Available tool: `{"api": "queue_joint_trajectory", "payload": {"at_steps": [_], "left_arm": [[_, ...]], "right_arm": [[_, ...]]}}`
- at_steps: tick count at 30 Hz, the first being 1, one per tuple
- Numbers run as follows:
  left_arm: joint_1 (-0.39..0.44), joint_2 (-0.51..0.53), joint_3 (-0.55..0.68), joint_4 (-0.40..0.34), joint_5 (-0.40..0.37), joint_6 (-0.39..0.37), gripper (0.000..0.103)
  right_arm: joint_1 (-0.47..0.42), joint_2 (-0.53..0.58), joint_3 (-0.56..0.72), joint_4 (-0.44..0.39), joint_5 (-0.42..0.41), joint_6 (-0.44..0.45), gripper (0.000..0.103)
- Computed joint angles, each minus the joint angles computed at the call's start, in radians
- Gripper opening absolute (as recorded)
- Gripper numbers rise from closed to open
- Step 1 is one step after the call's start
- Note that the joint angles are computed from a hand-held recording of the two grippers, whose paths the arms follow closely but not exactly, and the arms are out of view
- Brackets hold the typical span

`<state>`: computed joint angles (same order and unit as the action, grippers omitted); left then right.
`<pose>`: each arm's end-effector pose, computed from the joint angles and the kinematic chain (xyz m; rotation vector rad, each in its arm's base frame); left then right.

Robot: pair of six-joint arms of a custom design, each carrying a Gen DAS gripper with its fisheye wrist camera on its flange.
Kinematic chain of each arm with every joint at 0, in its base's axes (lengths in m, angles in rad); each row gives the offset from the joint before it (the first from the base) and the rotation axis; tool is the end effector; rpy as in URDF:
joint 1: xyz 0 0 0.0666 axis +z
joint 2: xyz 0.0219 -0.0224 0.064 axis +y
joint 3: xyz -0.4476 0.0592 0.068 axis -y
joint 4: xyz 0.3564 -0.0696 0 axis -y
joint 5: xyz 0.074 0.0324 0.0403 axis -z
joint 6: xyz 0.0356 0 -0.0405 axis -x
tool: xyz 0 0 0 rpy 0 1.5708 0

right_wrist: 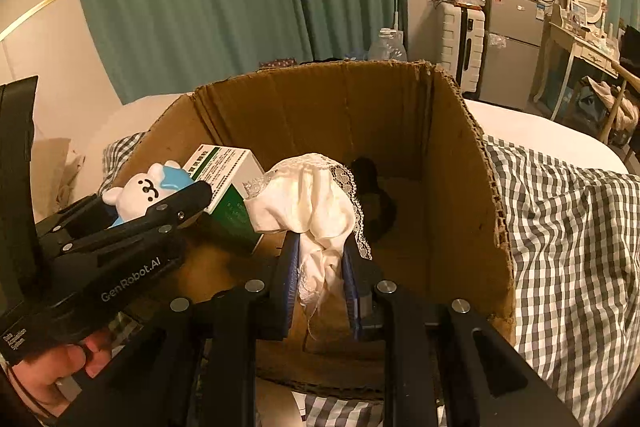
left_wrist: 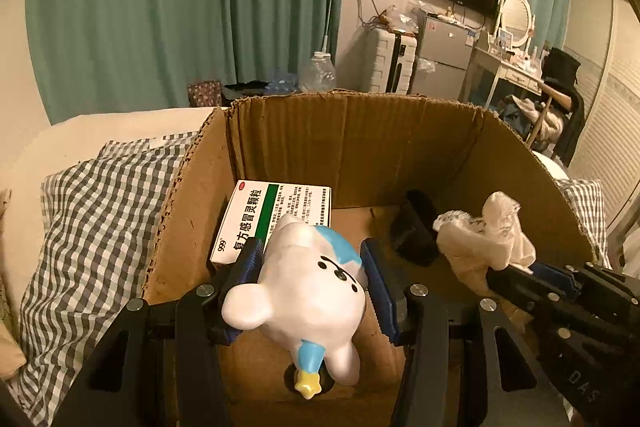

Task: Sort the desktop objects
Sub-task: 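Open both grippers to drop figurine and cloth into the box, then withdraw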

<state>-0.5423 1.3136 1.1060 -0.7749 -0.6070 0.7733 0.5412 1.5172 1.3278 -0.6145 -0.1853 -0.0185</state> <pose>0.3355 -0.1789 0.4213 -0.4854 2.2763 0.1451 0.4179 0.2584 0.4355 -0.7100 2.3049 0.4838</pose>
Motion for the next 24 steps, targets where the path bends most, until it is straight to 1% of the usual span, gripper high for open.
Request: {"api": "queue_joint_trajectory", "payload": {"at_steps": [1, 2, 3, 4, 5, 6, 8, 9, 10, 13, 16, 22, 24], "left_arm": [[-0.001, 0.001, 0.002, -0.004, 0.000, 0.000, 0.055], [-0.003, 0.002, 0.005, -0.006, -0.001, 0.000, 0.060], [-0.008, 0.003, 0.008, -0.009, -0.007, 0.000, 0.064], [-0.017, 0.007, 0.016, -0.032, -0.028, 0.012, 0.080], [-0.025, 0.010, 0.024, -0.054, -0.052, 0.027, 0.094], [-0.039, 0.008, 0.029, -0.070, -0.093, 0.046, 0.096], [-0.051, -0.003, 0.028, -0.067, -0.120, 0.045, 0.097], [-0.054, -0.007, 0.031, -0.075, -0.119, 0.045, 0.097], [-0.054, -0.008, 0.036, -0.088, -0.120, 0.049, 0.097], [-0.062, -0.022, 0.040, -0.123, -0.128, 0.077, 0.097], [-0.072, -0.035, 0.048, -0.145, -0.127, 0.114, 0.097], [-0.117, -0.072, 0.067, -0.225, -0.156, 0.190, 0.097], [-0.141, -0.085, 0.078, -0.262, -0.175, 0.216, 0.098]], "right_arm": [[-0.001, 0.001, 0.003, 0.000, 0.001, -0.001, 0.024], [0.000, 0.000, 0.004, 0.002, 0.008, -0.001, 0.030], [0.002, -0.002, 0.003, 0.004, 0.012, -0.001, 0.033], [0.001, -0.006, 0.002, 0.006, 0.009, -0.003, 0.035], [0.004, -0.009, -0.001, 0.009, 0.014, -0.005, 0.039], [0.006, -0.013, -0.003, 0.013, 0.019, -0.005, 0.041], [0.011, -0.024, -0.007, 0.022, 0.043, -0.001, 0.050], [0.013, -0.030, -0.009, 0.025, 0.053, -0.003, 0.053], [0.014, -0.036, -0.011, 0.029, 0.059, -0.007, 0.058], [0.014, -0.060, -0.017, 0.031, 0.079, -0.015, 0.061], [0.016, -0.081, -0.018, 0.027, 0.097, -0.013, 0.070], [0.012, -0.139, -0.021, 0.002, 0.109, -0.011, 0.071], [0.016, -0.156, -0.019, -0.007, 0.117, -0.011, 0.072]]}}
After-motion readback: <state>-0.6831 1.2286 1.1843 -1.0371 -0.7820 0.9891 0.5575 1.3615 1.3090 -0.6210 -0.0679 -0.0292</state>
